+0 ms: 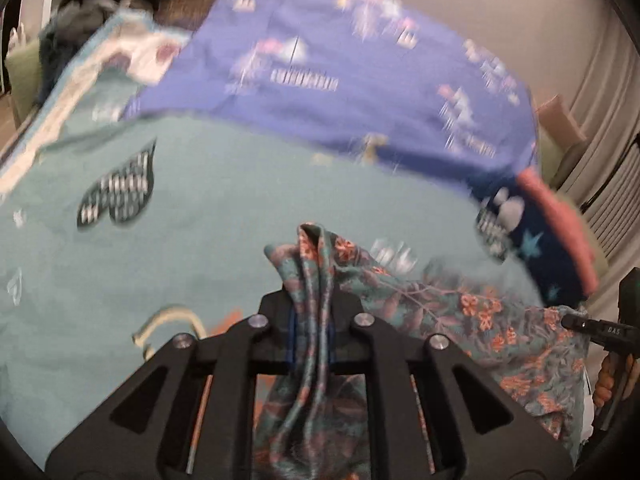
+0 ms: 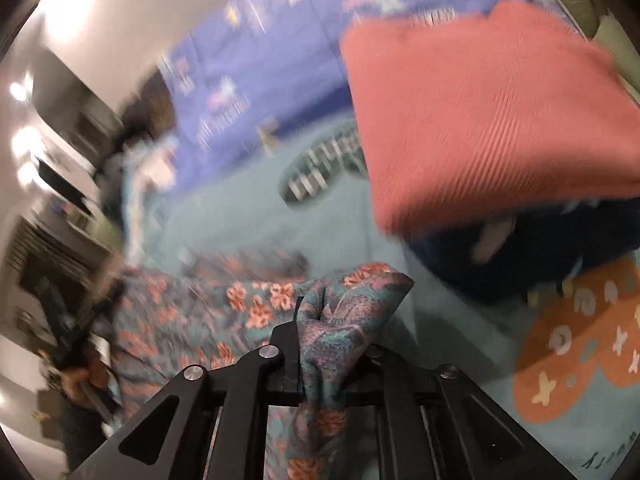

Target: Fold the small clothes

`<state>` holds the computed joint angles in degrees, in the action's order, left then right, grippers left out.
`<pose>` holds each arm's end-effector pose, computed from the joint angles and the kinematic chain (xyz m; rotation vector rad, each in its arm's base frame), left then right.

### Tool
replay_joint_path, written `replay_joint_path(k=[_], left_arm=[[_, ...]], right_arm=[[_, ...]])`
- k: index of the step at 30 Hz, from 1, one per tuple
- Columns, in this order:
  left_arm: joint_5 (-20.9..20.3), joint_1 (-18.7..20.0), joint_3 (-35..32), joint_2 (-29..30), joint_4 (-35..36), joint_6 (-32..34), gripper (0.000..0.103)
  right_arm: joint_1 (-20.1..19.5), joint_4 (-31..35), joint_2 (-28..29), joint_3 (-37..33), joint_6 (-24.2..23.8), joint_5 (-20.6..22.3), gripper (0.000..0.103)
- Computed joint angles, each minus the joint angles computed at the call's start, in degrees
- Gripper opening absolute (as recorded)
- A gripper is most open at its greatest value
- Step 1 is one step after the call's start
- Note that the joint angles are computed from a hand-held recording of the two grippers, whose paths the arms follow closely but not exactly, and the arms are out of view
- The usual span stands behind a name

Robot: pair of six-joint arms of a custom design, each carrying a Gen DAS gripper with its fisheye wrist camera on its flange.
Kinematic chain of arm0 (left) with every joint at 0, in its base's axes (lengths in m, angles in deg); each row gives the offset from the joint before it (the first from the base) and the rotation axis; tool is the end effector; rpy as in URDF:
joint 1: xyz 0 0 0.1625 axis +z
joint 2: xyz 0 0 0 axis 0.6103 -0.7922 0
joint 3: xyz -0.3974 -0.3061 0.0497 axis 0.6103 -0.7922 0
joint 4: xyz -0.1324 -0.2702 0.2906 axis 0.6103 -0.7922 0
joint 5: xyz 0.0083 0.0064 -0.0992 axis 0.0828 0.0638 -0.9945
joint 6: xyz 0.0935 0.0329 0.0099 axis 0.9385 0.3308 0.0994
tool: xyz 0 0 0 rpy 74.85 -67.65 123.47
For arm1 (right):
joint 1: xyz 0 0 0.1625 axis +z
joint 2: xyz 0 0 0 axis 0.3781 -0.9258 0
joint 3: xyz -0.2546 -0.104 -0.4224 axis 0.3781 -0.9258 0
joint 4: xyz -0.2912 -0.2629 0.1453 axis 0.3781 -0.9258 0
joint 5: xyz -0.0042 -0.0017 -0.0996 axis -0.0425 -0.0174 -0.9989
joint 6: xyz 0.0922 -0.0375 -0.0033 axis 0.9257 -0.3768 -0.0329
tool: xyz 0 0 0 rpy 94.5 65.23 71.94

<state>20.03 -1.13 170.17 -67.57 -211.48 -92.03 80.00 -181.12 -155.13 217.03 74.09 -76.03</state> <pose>-0.2741 -0.4449 0.2643 0.5401 2.5962 -0.8134 0.1552 -0.3343 0.3850 -0.1732 -2.5814 0.8664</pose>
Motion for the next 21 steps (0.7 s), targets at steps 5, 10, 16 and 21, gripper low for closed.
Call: replay_joint_path(k=[5, 10, 16, 21], left_arm=[[2.2, -1.9, 3.9, -6.4, 6.2, -3.1, 0.038], [0.3, -8.9, 8.9, -21.0, 17.8, -7.1, 0.047], [-3.9, -23.9, 13.5, -37.1, 37.4, -17.6, 0.055], [-5.7, -36.9, 14.0, -44.8, 53.4, -28.0, 0.055]], right_arm=[[4.3, 0.3, -6.3, 4.5, -0.3, -3.8, 0.033], [11.9, 11.8, -17.8, 7.2, 4.0, -1.3, 0.035], [25.4, 22.7, -23.4, 10.8, 14.8, 4.8, 0.040], [34.5, 25.0, -16.3, 11.5, 20.3, 3.4, 0.041]])
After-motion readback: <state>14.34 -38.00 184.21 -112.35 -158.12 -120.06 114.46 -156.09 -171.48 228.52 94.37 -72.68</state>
